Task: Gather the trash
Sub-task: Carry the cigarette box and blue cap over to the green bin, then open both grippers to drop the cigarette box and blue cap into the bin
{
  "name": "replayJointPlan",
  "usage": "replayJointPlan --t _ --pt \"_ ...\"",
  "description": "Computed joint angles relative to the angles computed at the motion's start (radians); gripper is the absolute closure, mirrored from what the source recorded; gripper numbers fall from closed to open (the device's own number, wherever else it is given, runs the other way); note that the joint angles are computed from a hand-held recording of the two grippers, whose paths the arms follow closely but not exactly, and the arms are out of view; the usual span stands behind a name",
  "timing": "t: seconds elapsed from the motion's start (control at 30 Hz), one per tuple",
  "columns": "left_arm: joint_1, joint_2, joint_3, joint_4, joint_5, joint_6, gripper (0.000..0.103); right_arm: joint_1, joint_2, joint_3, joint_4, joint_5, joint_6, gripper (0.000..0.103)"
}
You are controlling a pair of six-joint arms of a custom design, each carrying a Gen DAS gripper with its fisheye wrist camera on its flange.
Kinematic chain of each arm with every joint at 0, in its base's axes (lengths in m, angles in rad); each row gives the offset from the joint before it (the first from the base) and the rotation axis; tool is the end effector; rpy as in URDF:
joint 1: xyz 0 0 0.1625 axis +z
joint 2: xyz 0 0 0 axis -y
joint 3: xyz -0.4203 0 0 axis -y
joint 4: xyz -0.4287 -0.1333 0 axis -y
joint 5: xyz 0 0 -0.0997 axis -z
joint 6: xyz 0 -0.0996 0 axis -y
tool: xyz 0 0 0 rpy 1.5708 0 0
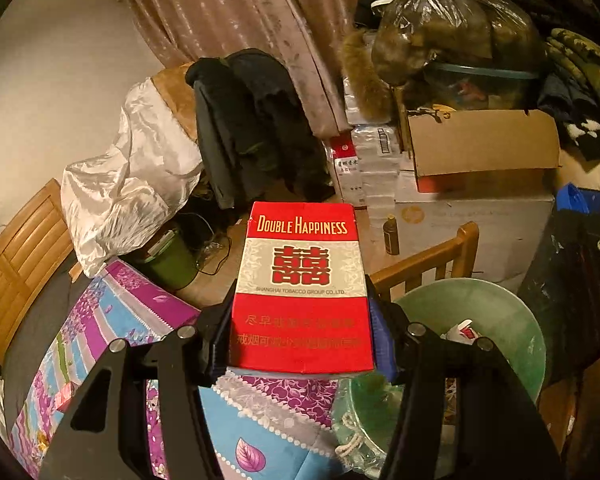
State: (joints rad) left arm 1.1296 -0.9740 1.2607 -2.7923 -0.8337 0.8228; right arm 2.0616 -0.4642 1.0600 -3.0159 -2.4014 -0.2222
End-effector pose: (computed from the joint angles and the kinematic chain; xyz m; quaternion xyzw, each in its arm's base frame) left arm -0.1460 -0.7781 0.4253 0.3610 0.7678 -0.3517 0.3955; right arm 0.4519 -0.7188 0.1406 0.1352 -0.8393 0.4228 0.3138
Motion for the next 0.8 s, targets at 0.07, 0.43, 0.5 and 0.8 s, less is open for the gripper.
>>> replayJointPlan --t 0.07,0.43,0.5,0.8 --pt "0.001 -0.001 0.002 0.010 -0.002 -0.005 0.049 -0.003 -0.001 0.001 0.016 0.004 0.009 0.062" --pt "0.002 -0.005 0.006 0.064 -0.023 -0.031 0.049 -0.013 -0.015 0.020 0.035 0.023 0.040 0.062" --pt "0.005 -0.008 0.001 0.096 -0.042 -0.052 0.049 -0.014 -0.019 0.026 0.038 0.032 0.050 0.062" --pt "0.048 -0.031 -0.083 0.399 -0.328 -0.210 0.049 -0.029 -0.045 0.069 0.040 0.086 0.092 0.061"
